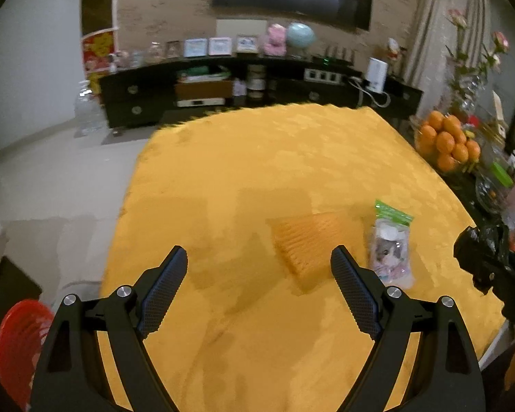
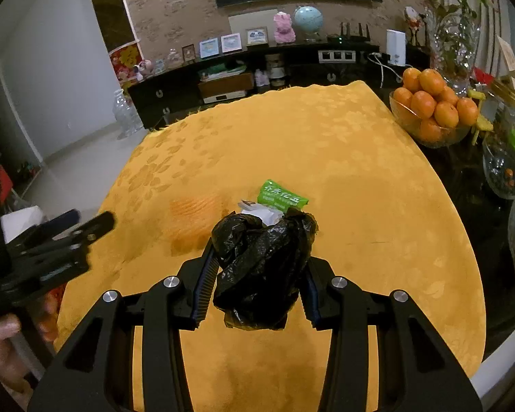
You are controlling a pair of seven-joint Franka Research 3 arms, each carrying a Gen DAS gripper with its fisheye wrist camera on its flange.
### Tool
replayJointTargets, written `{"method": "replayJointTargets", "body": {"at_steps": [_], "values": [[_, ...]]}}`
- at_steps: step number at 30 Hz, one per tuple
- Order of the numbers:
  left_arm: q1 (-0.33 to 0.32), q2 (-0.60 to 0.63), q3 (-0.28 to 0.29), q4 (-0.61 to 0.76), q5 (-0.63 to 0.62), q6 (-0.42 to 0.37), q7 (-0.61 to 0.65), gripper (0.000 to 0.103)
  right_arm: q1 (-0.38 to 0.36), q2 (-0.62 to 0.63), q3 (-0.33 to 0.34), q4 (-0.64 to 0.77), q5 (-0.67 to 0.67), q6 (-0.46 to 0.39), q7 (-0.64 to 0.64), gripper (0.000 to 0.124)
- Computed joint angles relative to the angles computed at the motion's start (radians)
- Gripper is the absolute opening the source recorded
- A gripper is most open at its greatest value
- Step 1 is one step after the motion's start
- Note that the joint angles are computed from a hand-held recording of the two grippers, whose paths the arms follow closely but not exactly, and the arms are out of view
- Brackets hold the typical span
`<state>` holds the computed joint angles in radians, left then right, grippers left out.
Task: Collect trash
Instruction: 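Grasp the orange foam mesh net with the left tool and lift it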
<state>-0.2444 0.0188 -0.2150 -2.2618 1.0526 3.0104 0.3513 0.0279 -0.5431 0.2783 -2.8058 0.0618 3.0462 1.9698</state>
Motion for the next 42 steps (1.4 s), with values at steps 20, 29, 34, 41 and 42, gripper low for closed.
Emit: {"method": "replayJointTargets", "body": {"at_steps": [20, 29, 34, 41, 42], "values": [[-0.058, 0.295, 0.002, 0.173, -0.526, 0.064, 0.508, 0.082, -0.049, 0.087, 0.012, 0.039, -0.059, -0.018, 0.042, 0.042], [-0.1, 0.295, 0.03, 0.158, -0.57, 0.109, 0.574, 0.035, -0.038, 0.103, -0.006, 0.042, -0.071, -0.02, 0.053, 0.042], [-0.098, 0.278, 0.025, 0.133, -0.587, 0.126, 0.6, 0.013, -0.042, 0.097, -0.006, 0.035, -0.073, -0.023, 0.062, 0.042], [-0.072, 0.253, -0.003, 0.093, -0.641, 0.146, 0.647, 0.01, -0.047, 0.1, -0.003, 0.035, -0.08, -0.02, 0.072, 0.042], [-0.074, 0.244, 0.0, 0.084, -0.644, 0.151, 0.647, 0.01, -0.046, 0.099, -0.005, 0.035, -0.078, -0.02, 0.073, 0.042]]}}
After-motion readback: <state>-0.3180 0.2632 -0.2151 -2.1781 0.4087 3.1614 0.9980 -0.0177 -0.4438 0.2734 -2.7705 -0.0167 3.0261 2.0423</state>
